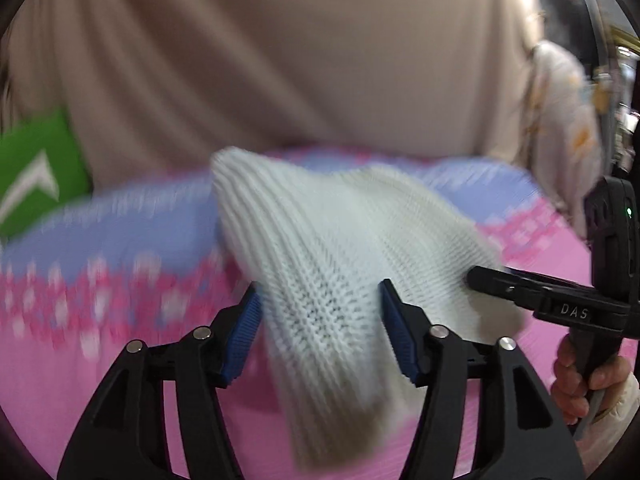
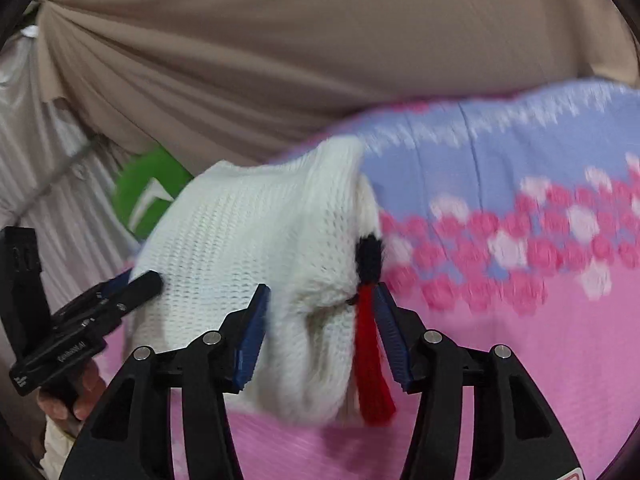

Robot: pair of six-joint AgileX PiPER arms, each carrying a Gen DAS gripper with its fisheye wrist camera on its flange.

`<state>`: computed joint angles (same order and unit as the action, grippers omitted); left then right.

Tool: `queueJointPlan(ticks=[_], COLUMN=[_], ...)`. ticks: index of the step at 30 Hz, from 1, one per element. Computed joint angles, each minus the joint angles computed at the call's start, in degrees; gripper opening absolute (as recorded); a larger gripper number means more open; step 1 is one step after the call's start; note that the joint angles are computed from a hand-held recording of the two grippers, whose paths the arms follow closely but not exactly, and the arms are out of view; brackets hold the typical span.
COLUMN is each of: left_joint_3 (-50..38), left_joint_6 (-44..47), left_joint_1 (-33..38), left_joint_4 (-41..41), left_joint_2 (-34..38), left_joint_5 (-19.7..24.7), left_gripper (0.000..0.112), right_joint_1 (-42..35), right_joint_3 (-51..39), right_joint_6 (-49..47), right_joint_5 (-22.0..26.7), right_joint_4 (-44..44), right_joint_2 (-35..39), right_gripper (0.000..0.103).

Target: Fold small clothes

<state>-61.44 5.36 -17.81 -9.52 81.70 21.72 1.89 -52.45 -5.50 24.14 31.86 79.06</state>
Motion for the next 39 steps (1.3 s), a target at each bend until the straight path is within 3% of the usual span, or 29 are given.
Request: queueJointPlan(ticks=[3,6,10,11,12,14,15,18,21,22,24,26,28,30,32,35,38,39], left_joint_3=[4.97,5.19,-1.07,-3.22,-5.23,-8.75,-11.34,-15.06,-18.46,-18.37,-17.68,-16.19,-14.66,-14.88,-14.28,-8.68,-0.80,1.03], left_joint_6=[15.98,31.23,30.34,32.82,33.57,31.13,32.54,32.55,31.31,32.25,36.29,41.82,45.17,40.62,34.35,27.65,13.66,8.19], left_joint_1=[7.11,13.74,14.72,15.34,15.97,16.42,17.65,19.01,17.51,17.23,17.00,16.91,15.84,13.20,11.17,8.89,4.55,3.34], left_joint_4=[-17.19,-32.87,-33.35,-36.02,-37.11,-38.01,-41.17,-45.53,-43.64,-43.86,-46.09,-49.78,-51.71,-45.59,-38.34,-31.14,-13.95,-8.22], left_joint_2=[-2.49,-4.27,0.01,2.82,5.30,11.03,14.62,20.04,22.62,22.23,20.39,18.34,17.01,18.01,18.93,13.05,3.72,1.44], left_joint_5=[1.26,4.52,7.59,9.82,12.05,13.87,17.28,21.47,21.43,20.99,20.74,20.02,17.47,12.55,8.27,3.50,-4.10,-5.02], left_gripper=[0.057,0.069,0.077,0.091,0.094,0.093,0.093,0.088,0.070,0.066,0.051,0.049,0.050,0.055,0.061,0.061,0.064,0.066], right_joint_1=[-2.24,-0.88,3.04,3.45,3.38,2.92,2.21,-1.94,-4.24,-3.49,-0.39,2.46,4.60,3.39,0.40,0.23,3.96,6.26], right_joint_3=[2.52,0.66,-6.51,-8.86,-10.93,-13.96,-15.38,-18.45,-19.70,-18.66,-16.38,-13.97,-12.05,-14.40,-15.81,-11.78,-7.95,-6.95], right_joint_6=[-6.13,-0.02,11.70,12.02,11.52,12.58,10.08,-2.65,-12.33,-12.99,-10.89,-8.13,-0.72,2.30,0.58,7.91,20.66,25.98], right_joint_5=[2.71,0.72,0.01,0.82,1.82,2.66,3.67,7.84,10.99,8.79,3.42,-0.81,-4.99,-1.45,2.02,0.86,0.66,1.05], right_joint_4=[6.40,-0.84,-14.21,-15.28,-15.10,-15.80,-12.74,2.82,14.87,14.65,9.15,4.87,-5.23,-10.37,-6.38,-9.69,-26.83,-32.56], right_joint_2=[-0.45,-2.91,1.42,3.66,5.50,10.06,12.15,18.32,21.42,20.13,15.34,10.46,7.64,11.12,15.68,10.50,1.22,-1.31], right_gripper=[0.052,0.053,0.055,0.058,0.062,0.068,0.071,0.074,0.050,0.041,0.033,0.032,0.033,0.037,0.041,0.044,0.034,0.022])
